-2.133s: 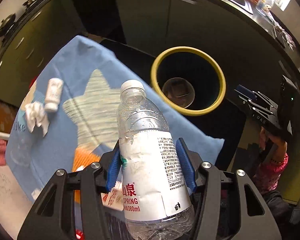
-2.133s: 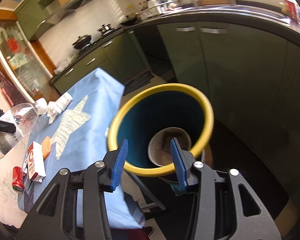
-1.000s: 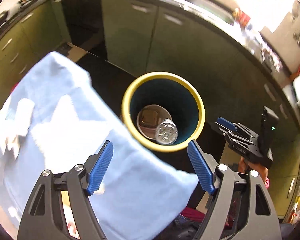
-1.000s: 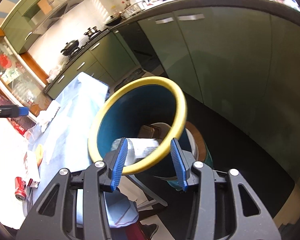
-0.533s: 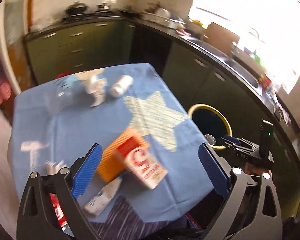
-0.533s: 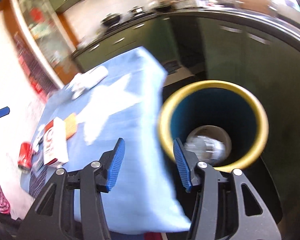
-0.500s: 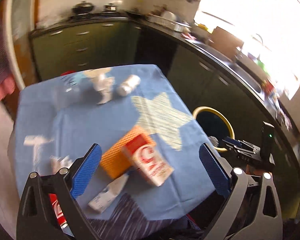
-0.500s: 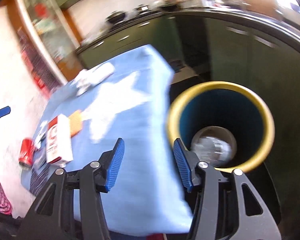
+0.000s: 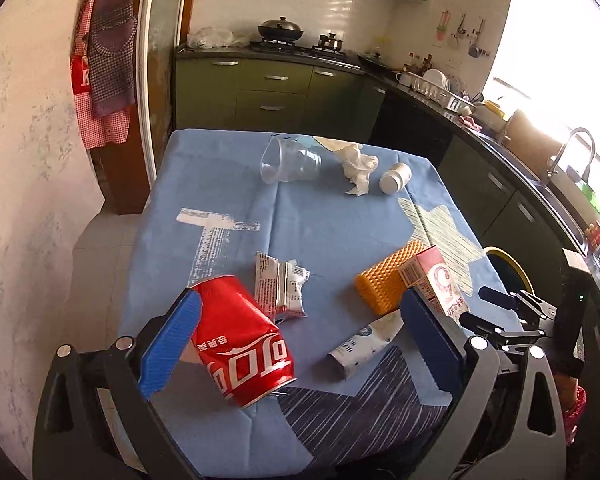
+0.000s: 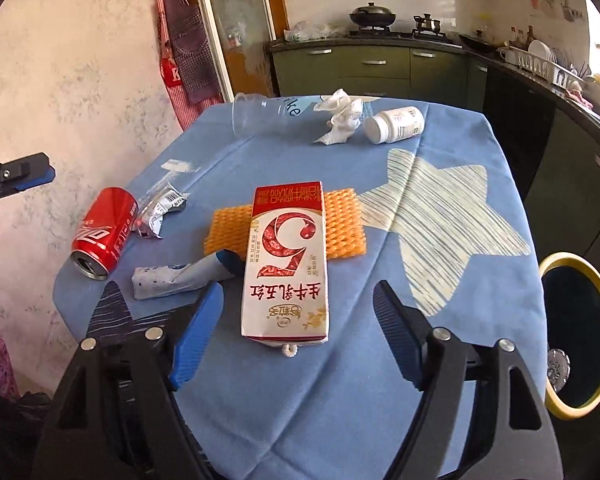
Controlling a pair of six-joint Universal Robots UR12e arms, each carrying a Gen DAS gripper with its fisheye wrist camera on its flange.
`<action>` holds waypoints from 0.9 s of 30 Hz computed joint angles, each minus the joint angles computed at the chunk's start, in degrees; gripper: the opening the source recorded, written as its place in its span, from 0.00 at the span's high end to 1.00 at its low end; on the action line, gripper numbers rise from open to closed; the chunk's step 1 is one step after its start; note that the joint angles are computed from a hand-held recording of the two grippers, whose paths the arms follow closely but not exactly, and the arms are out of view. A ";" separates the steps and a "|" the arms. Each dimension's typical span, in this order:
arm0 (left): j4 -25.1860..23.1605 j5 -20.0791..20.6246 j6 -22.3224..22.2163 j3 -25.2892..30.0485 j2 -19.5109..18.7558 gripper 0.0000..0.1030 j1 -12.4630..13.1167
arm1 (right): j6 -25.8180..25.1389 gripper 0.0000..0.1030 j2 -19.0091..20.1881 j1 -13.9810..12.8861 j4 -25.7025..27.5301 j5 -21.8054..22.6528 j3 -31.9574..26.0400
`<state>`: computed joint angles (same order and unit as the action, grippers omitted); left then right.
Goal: Collect trash
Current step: 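Grasp the red-and-white milk carton with the right gripper, then carry the milk carton over the yellow bin and open the right gripper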
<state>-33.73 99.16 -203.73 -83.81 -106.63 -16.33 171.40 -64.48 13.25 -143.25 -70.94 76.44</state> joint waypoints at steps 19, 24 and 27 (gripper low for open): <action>-0.24 -1.16 -0.25 0.04 -0.61 0.05 0.20 | 1.49 0.50 2.02 0.95 0.98 -1.99 -1.04; -0.20 -1.13 -0.24 0.12 -0.63 0.05 0.13 | 2.10 0.50 1.21 0.51 -0.30 -0.71 -0.11; -0.37 -1.18 -0.18 0.14 -0.64 0.05 0.14 | 2.80 0.50 0.59 0.06 -1.51 0.39 0.64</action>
<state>-34.09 97.98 -203.91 -83.67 -107.27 -16.19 174.20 -63.89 13.31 -144.76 -70.55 77.08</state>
